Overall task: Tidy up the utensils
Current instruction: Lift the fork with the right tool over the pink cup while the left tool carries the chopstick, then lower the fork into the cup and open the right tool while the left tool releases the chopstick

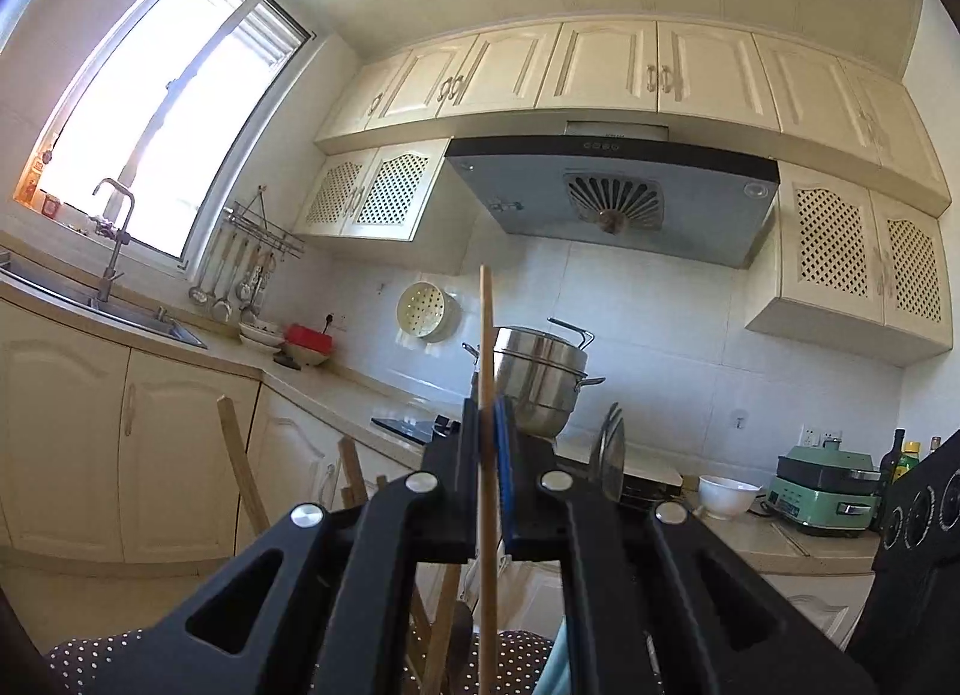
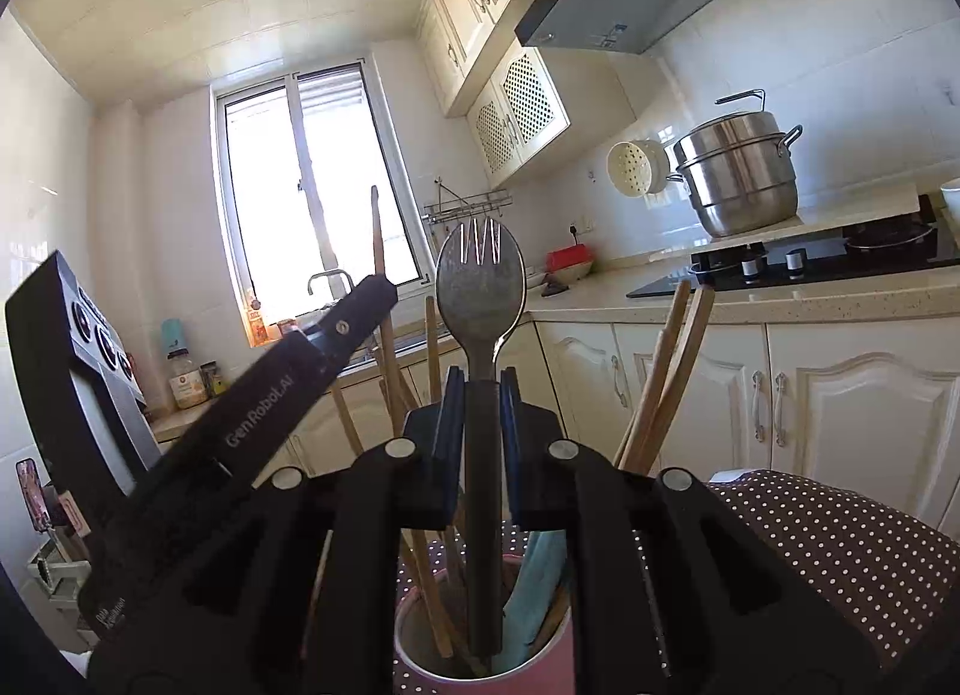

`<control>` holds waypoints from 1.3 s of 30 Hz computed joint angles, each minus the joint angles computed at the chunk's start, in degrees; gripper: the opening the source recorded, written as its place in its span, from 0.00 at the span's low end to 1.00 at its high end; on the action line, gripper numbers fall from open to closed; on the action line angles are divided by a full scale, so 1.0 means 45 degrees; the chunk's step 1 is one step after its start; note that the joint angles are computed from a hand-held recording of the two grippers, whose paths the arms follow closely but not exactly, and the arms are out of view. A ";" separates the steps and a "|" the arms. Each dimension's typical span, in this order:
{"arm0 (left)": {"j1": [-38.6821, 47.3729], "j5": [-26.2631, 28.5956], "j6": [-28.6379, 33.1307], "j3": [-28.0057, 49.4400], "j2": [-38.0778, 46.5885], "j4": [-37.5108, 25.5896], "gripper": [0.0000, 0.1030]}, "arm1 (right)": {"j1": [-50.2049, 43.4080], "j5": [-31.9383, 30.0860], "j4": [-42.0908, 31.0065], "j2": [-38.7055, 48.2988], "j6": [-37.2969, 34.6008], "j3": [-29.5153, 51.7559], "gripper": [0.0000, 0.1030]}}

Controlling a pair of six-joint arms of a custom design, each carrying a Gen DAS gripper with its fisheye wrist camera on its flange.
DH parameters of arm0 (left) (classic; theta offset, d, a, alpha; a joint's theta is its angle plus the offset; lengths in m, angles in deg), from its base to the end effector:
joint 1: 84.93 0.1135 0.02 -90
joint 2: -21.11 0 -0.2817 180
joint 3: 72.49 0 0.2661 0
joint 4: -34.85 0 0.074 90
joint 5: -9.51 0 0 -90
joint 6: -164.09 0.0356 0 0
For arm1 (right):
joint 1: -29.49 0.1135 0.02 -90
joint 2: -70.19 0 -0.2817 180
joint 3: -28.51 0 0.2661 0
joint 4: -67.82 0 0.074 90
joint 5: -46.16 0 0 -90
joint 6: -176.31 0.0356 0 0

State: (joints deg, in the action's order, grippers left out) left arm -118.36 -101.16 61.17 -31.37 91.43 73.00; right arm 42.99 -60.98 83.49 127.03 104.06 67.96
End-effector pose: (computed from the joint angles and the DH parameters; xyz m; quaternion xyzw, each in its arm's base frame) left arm 0.2268 -0.1346 0.2656 -0.0204 0.6533 -0.1871 0.7333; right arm 0.2191 0.0634 0.2666 -0.0774 0.7130 0.2885 0.6344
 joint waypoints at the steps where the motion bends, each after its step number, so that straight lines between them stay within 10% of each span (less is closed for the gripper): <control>1: 0.0027 -0.0039 -0.0086 -0.0045 0.0048 -0.0088 0.05 | 0.0029 0.0054 0.0055 0.0058 -0.0038 -0.0031 0.12; 22: 0.0409 0.1354 -0.1072 -0.1221 -0.2698 -0.4859 0.07 | 0.1082 0.1530 -0.0640 0.0039 -0.0774 -0.0375 0.12; 25: 0.0420 0.1416 -0.1151 -0.1385 -0.3092 -0.5356 0.27 | 0.1187 0.1701 -0.1086 -0.0443 -0.0818 -0.0528 0.12; 39: -0.0022 0.0687 -0.1454 -0.1421 -0.5107 -0.8395 0.57 | 0.2116 0.2857 -0.3657 -0.2564 -0.1067 -0.1022 0.12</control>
